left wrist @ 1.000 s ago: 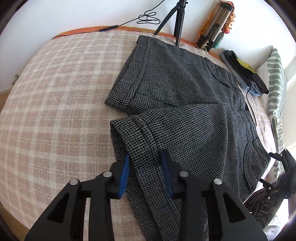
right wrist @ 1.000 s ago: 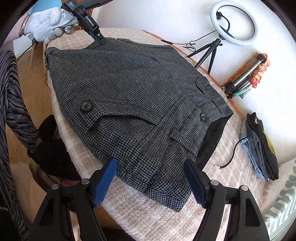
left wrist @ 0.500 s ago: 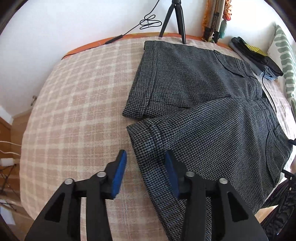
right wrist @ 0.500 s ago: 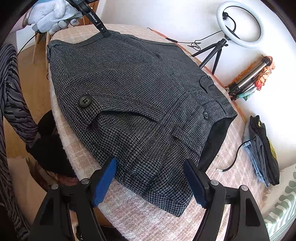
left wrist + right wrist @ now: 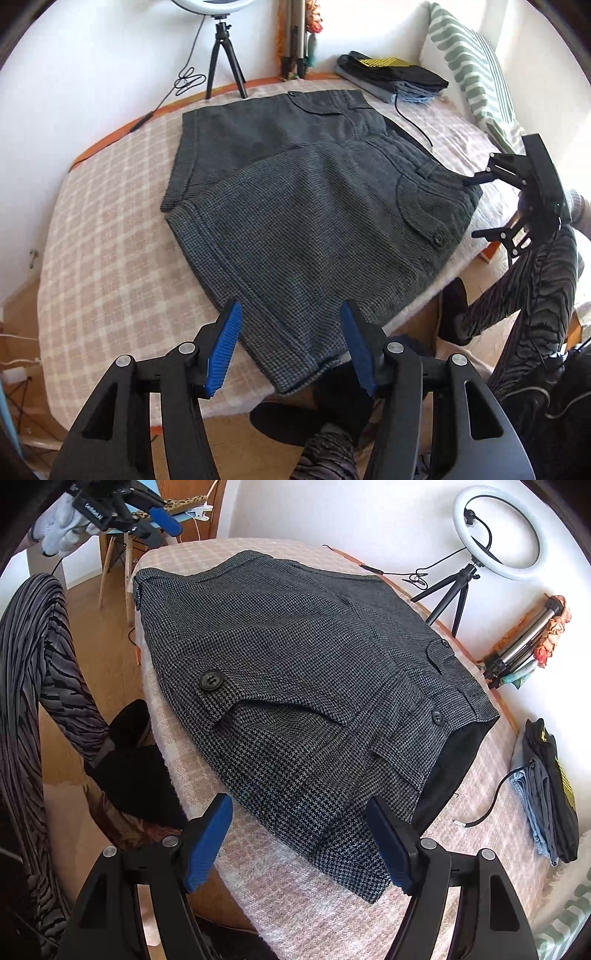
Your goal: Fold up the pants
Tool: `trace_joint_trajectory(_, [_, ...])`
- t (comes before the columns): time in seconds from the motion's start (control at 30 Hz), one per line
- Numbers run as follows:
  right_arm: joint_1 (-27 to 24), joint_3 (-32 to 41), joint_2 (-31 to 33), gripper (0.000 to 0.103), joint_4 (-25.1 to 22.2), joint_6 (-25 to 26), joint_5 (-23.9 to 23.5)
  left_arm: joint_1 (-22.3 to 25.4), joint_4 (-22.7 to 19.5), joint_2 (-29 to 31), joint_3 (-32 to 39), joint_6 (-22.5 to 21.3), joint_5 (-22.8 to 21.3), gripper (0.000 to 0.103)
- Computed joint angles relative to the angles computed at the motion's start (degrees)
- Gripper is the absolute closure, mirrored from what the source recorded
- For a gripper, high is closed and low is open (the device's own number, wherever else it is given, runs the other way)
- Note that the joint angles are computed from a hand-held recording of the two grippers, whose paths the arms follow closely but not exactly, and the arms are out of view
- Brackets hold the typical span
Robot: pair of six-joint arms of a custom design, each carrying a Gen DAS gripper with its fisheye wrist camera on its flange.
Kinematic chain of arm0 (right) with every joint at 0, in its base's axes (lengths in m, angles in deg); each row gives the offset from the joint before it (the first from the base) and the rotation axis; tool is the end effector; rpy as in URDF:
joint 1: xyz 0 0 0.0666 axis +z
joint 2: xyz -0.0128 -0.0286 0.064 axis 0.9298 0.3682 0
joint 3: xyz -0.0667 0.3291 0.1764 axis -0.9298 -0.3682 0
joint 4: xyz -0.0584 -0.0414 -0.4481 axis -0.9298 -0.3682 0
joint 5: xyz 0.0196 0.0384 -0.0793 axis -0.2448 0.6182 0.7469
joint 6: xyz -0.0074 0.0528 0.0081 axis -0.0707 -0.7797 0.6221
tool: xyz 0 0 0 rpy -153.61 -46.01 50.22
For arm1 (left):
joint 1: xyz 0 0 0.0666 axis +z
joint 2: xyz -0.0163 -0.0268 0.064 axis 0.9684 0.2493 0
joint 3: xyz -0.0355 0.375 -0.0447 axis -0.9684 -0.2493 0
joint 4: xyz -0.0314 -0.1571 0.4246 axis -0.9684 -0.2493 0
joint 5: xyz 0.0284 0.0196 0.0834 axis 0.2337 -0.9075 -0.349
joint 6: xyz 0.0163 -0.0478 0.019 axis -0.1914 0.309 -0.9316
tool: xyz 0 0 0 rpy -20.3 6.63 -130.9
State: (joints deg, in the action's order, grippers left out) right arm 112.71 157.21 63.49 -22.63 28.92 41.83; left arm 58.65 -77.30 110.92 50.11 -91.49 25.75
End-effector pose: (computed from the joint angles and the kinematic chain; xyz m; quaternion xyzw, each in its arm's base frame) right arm 0.3810 0.3534 0.4522 -0.2354 0.9352 -0.0678 0.2558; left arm 0.5638 -0.1844 0.4749 0.4613 0.8519 -0.1335 0.2088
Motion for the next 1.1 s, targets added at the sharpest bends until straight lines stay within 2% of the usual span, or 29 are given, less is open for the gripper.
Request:
trace_joint_trajectory(0.17, [-0.1, 0.3, 1.3, 0.027, -1.9, 1.8, 0.7, -1.7, -0.1, -3.0, -4.6, -4.9, -1.8, 0.048])
trace_joint_trajectory(0.23, [0.3, 0.5, 2.1, 0.029, -2.7, 3.1, 2.3, -2.6, 0.5, -3.8, -6.3, -7.1, -3.9, 0.048])
trace_joint_trajectory(0.3, [0.6, 1.0, 3.0, 0.04, -3.7, 3.6, 3.9, -3.1, 0.9, -4.1, -7.4, -8.6, -5.2, 0.048])
trace_joint_trajectory(0.33, [0.4, 1.1, 3.0, 0.043, -3.5, 3.5, 3.2, -3.3, 1.0, -4.2, -7.8, -8.9, -5.6, 0.048])
trace_joint_trajectory(0.5, [-1.0, 1.4, 2.1, 0.07, -2.8, 1.8, -0.4, -4.1, 3.7, -5.4, -10.9, -11.4, -9.0, 0.048])
trace_joint_trajectory(0.6, [-2.0, 1.8, 1.4, 0.081, -1.7, -0.2, -1.4, -4.9, 6.2, -6.6, -13.4, -13.8, -10.9, 0.048])
trace_joint_trajectory(0.73, [-3.6, 3.2, 0.8, 0.085, -0.4, -3.1, -3.1, -5.6, 8.2, -6.9, -14.8, -14.4, -12.5, 0.042])
trace_joint_trajectory(0.87, [-4.7, 4.2, 0.3, 0.085, 0.6, -6.1, -4.2, -5.7, 9.9, -7.5, -16.0, -15.4, -12.9, 0.042])
trace_joint_trajectory(1.0, [-4.8, 4.5, 0.0, 0.085, 1.0, -6.7, -3.8, -5.7, 11.8, -7.5, -16.6, -15.5, -13.8, 0.043])
trace_joint_trajectory(1.03, [-4.7, 4.3, -0.2, 0.085, 1.1, -7.0, -3.7, -5.6, 12.2, -7.5, -16.7, -15.7, -13.7, 0.055])
trace_joint_trajectory(1.07, [-4.7, 3.9, -0.4, 0.085, 1.4, -7.1, -3.6, -5.5, 12.4, -7.4, -16.7, -15.4, -13.7, 0.072])
trace_joint_trajectory(1.1, [-4.6, 3.5, -0.7, 0.085, 1.5, -7.3, -3.7, -5.3, 12.0, -6.9, -16.1, -14.9, -13.4, 0.075])
